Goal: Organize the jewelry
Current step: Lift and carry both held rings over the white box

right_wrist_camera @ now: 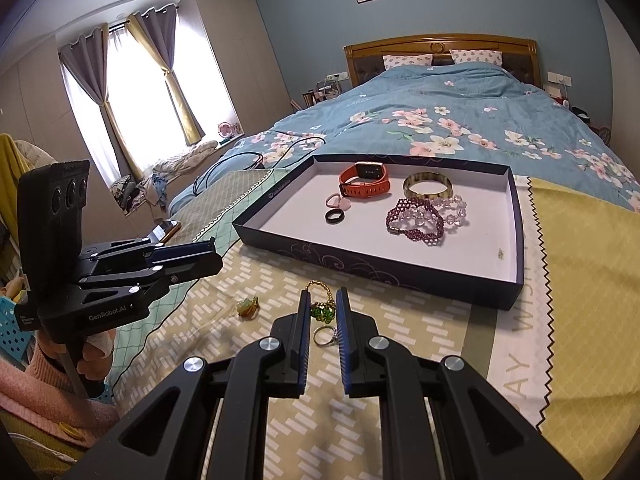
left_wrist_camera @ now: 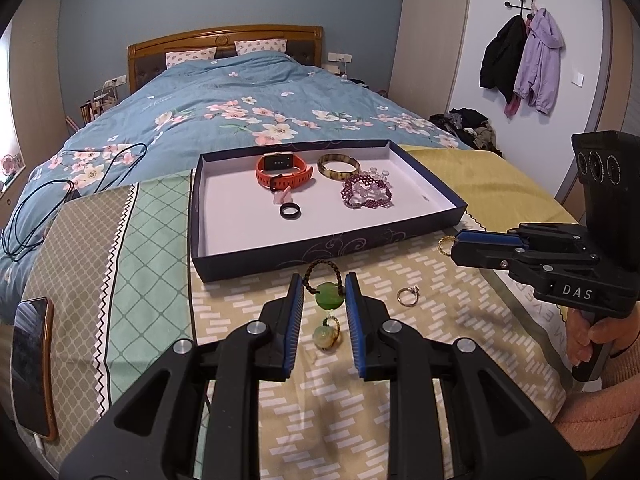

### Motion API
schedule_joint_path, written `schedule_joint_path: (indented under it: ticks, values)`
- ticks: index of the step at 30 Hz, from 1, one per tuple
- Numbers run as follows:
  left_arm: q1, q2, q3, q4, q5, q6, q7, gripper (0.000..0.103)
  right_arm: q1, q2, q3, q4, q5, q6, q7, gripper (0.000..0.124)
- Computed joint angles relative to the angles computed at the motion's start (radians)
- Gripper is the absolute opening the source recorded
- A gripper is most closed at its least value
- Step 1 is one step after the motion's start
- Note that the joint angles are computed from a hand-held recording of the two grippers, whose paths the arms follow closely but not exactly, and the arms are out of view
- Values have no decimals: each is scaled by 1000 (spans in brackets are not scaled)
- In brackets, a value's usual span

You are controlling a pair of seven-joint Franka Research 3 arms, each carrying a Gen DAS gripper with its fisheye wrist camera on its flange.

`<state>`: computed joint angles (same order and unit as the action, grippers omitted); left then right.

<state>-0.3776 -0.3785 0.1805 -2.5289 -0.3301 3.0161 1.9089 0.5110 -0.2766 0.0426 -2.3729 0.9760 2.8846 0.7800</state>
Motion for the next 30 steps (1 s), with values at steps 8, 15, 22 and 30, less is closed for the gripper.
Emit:
schedule_joint_path:
  ticks: [8,15,22,30]
  values:
    - [10,15,-7,17,7,6,-11,21,-2,13,-3,18,2,-1,-8,11]
    - [27,34,-21,36,17,10,-22,21,-9,28,-4,40,10,-4,-21,11]
    - [23,51,-15,62,1,12,-5,21,-20,42,3,60,3,6,-28,11]
    - [41,79,-29,96,-13,12,1,21,-29,59,6,82,-5,14,-33,11]
